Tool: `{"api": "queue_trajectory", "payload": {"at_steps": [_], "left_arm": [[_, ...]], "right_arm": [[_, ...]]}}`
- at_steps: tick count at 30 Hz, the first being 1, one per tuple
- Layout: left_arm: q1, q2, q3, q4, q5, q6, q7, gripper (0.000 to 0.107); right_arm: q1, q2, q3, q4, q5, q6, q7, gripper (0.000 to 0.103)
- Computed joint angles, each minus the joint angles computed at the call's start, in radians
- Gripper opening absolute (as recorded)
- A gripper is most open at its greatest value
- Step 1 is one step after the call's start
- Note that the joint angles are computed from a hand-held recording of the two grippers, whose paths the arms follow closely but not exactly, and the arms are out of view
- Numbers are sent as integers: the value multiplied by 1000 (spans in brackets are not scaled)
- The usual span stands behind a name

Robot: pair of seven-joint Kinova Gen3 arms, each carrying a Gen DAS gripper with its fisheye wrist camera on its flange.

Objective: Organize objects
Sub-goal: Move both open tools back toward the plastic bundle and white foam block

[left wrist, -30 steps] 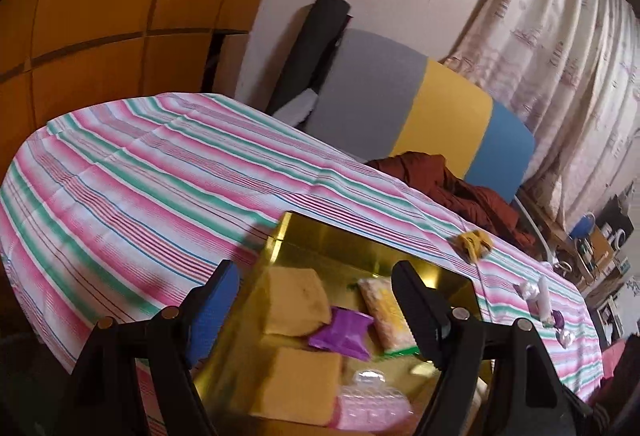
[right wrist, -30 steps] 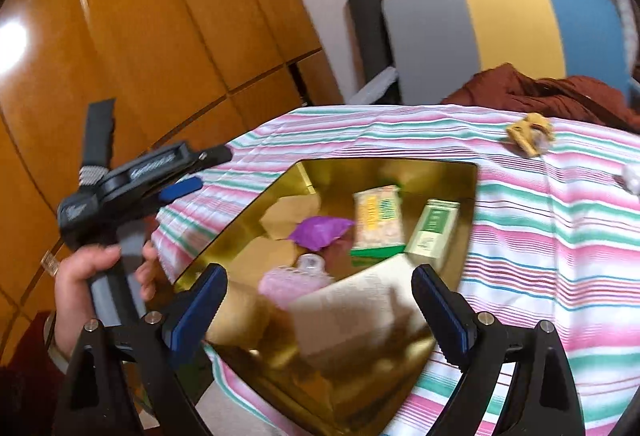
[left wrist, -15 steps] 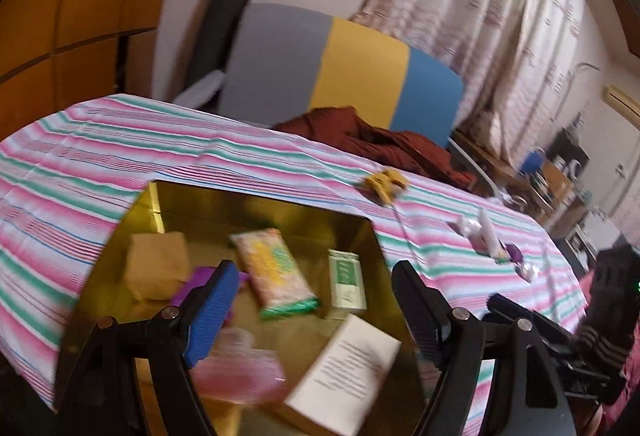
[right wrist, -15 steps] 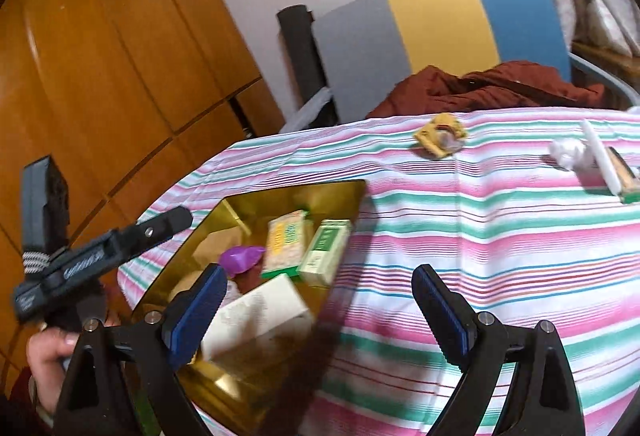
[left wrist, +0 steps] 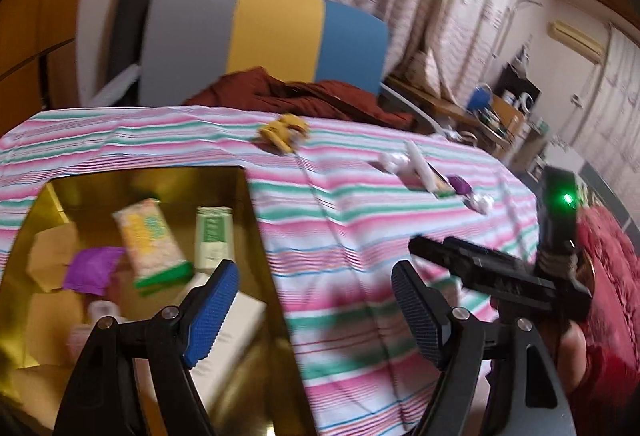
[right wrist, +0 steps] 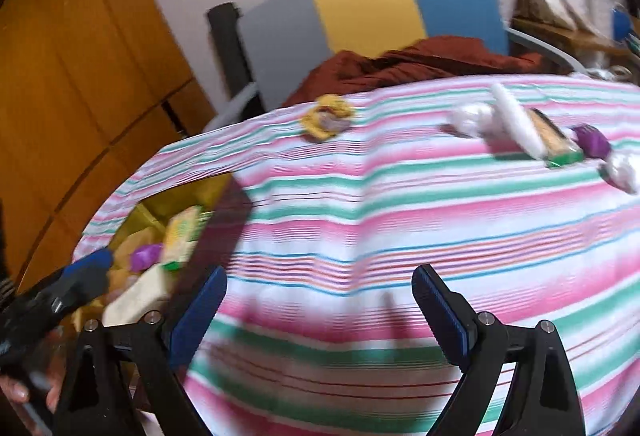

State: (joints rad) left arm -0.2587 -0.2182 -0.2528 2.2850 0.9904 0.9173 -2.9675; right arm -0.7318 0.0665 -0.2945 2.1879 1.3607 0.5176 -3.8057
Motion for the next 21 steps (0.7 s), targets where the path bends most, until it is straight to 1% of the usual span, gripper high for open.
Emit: {"api": "queue_trajectory", "payload": {"at_steps": [2, 6, 9, 11, 14, 16, 21], "left_arm": [[14, 4, 18, 3, -2, 3, 6, 80], [55, 13, 62, 9, -6, -20, 32, 80], [91, 32, 112, 1, -29, -64, 80, 80], [123, 41, 140, -4, -36, -99, 103, 80], [160, 57, 157, -8, -40, -127, 126, 80], [174, 67, 158, -10, -39, -127, 143, 80], [201, 71, 171, -6, -52, -148, 174, 80]], "right_arm": [[20, -20, 14, 30, -12, -2, -18, 94], [72, -56, 29, 89, -23, 2, -54, 95], [108, -62, 38, 108, -50, 7, -41, 95], [126, -74, 39, 131, -21, 10, -80, 95], [147, -89, 36, 149, -31, 44, -59, 95], [160, -98, 35, 155, -61, 71, -16, 95], [198, -126, 38, 197, -81, 142, -22, 95]]}}
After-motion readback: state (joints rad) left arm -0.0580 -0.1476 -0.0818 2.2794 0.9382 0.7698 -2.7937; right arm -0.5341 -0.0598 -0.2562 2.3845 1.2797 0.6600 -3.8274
